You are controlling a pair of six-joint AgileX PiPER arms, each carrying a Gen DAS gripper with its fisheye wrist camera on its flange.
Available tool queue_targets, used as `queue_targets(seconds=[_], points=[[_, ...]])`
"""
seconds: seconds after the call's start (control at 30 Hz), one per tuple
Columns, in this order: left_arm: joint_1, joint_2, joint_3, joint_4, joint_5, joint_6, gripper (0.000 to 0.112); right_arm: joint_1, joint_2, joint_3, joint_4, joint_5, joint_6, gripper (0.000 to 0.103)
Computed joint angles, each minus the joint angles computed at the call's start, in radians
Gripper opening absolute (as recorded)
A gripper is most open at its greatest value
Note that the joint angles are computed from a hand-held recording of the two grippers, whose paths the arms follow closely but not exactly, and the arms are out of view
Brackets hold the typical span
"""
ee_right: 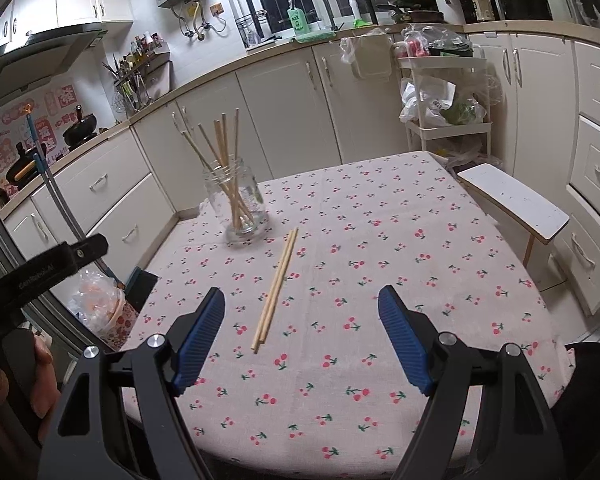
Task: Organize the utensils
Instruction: 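Move both open grippers back over the last loose sticks on the tablecloth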
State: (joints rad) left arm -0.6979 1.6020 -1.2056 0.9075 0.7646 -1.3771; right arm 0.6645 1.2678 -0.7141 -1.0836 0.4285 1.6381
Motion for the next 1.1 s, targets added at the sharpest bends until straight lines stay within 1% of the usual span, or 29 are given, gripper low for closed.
queue_targets(seconds=[0.07, 0.13, 0.2, 0.23, 0.33, 0.4, 0.47, 0.57, 0.63, 0.7, 0.73, 0.87, 0.97, 1.03, 1.07, 1.1], points=[[0.017, 0.051, -0.036, -0.062, -0.052, 0.087, 0.093, -0.018, -0.009, 0.012, -0.002, 0.001, 0.001, 0.076], [0.026, 0.118, -0.088, -0.122, -0.076, 0.173, 0.093, -0.053, -0.013, 0.022, 0.022, -0.016, -0.016, 0.076], [0.047, 0.206, -0.162, -0.213, -0.1, 0.278, 0.092, -0.088, -0.016, 0.032, 0.037, -0.038, -0.031, 0.076], [0.057, 0.26, -0.217, -0.262, -0.1, 0.327, 0.092, -0.102, -0.017, 0.035, 0.043, -0.047, -0.042, 0.076], [0.073, 0.371, -0.334, -0.336, -0.093, 0.399, 0.091, -0.152, -0.016, 0.046, 0.066, -0.088, -0.077, 0.076], [0.079, 0.463, -0.452, -0.381, -0.059, 0.463, 0.089, -0.192, -0.008, 0.053, 0.088, -0.12, -0.105, 0.076], [0.079, 0.543, -0.557, -0.397, -0.017, 0.501, 0.088, -0.226, 0.003, 0.063, 0.087, -0.151, -0.102, 0.076], [0.085, 0.664, -0.729, -0.433, 0.059, 0.581, 0.086, -0.282, 0.028, 0.067, 0.111, -0.198, -0.126, 0.076], [0.093, 0.737, -0.835, -0.456, 0.113, 0.623, 0.084, -0.319, 0.05, 0.064, 0.141, -0.228, -0.159, 0.076], [0.106, 0.783, -0.9, -0.482, 0.141, 0.654, 0.082, -0.342, 0.066, 0.06, 0.157, -0.25, -0.181, 0.076], [0.112, 0.818, -0.949, -0.492, 0.168, 0.665, 0.082, -0.354, 0.077, 0.055, 0.161, -0.261, -0.189, 0.076], [0.13, 0.867, -1.004, -0.521, 0.185, 0.679, 0.081, -0.377, 0.126, 0.028, 0.165, -0.292, -0.207, 0.076], [0.129, 0.874, -1.014, -0.512, 0.17, 0.681, 0.081, -0.383, 0.162, 0.0, 0.194, -0.306, -0.243, 0.076], [0.136, 0.868, -1.012, -0.512, 0.152, 0.657, 0.081, -0.382, 0.176, -0.013, 0.162, -0.311, -0.213, 0.076], [0.14, 0.881, -1.036, -0.522, 0.166, 0.672, 0.081, -0.381, 0.188, -0.023, 0.158, -0.314, -0.21, 0.076], [0.143, 0.917, -1.101, -0.545, 0.202, 0.714, 0.08, -0.38, 0.198, -0.033, 0.175, -0.317, -0.229, 0.076]])
